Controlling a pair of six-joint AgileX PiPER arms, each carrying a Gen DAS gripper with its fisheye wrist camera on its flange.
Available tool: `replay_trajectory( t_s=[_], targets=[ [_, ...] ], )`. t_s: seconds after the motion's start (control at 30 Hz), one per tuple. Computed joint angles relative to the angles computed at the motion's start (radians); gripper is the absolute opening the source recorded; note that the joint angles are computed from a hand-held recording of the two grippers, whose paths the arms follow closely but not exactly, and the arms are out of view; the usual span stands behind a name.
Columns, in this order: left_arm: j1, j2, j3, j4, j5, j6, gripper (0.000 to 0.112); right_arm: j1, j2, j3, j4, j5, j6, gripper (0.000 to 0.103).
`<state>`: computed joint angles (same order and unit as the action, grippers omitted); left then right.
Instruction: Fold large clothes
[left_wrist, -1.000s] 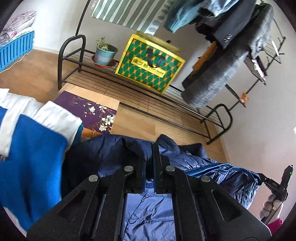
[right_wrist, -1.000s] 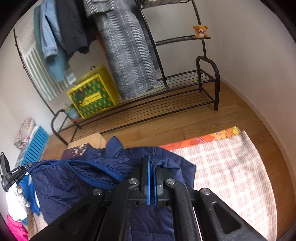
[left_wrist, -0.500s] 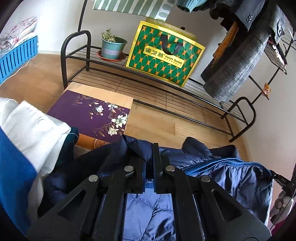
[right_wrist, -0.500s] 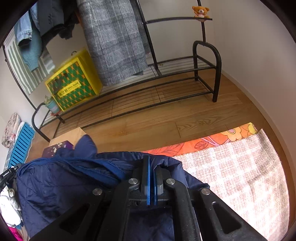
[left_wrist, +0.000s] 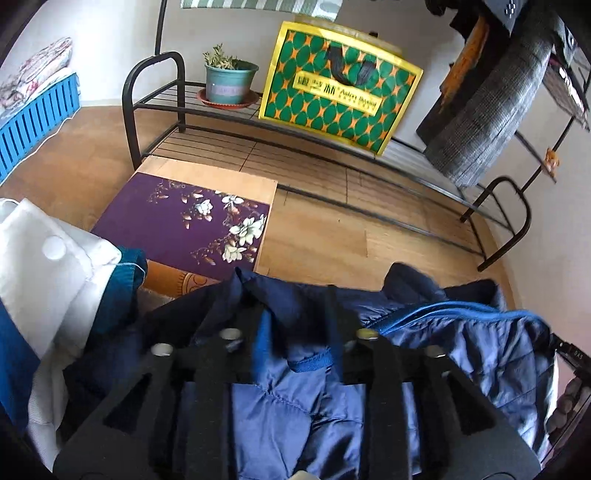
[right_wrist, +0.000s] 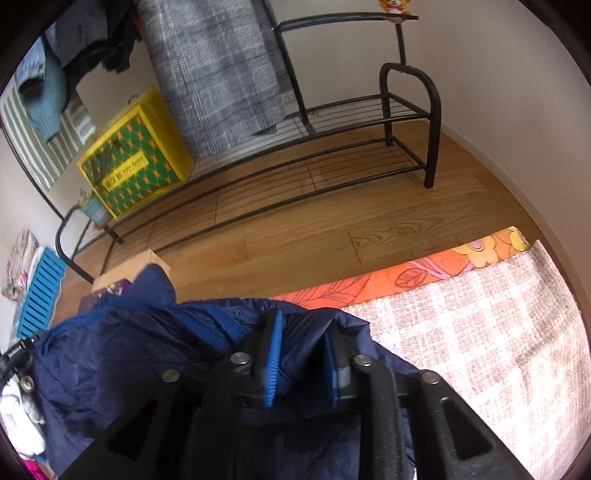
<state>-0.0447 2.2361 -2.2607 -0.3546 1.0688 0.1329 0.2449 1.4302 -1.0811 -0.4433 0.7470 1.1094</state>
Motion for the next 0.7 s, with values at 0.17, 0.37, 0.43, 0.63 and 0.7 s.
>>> replay_trajectory(
  t_s=[0.17, 0.37, 0.43, 0.63, 0.7],
  targets=[
    [0.012, -0.075, 0.041, -0.025, -0.04, 0.0, 0.059, 0.171, -0.082, -0.027, -0.235, 0.195, 0.181, 0.059],
    [-0.027, -0.277, 0.32, -0.182, -0.088, 0.201, 0.059, 0.424, -0.051, -0.086, -0.376, 0.246, 0.17, 0.056],
    [-0.082, -0.331, 0.427, -0.204, -0.12, 0.289, 0.059, 0.457, 0.002, -0.109, -0.384, 0.227, 0.15, 0.056],
    [-0.259, -0.262, 0.448, 0.036, -0.236, 0.223, 0.059, 0.42, 0.138, -0.127, -0.343, 0.173, 0.097, 0.053],
    [-0.271, -0.208, 0.422, 0.165, -0.277, 0.117, 0.059, 0.367, 0.169, -0.114, -0.304, 0.162, 0.082, 0.053]
  ],
)
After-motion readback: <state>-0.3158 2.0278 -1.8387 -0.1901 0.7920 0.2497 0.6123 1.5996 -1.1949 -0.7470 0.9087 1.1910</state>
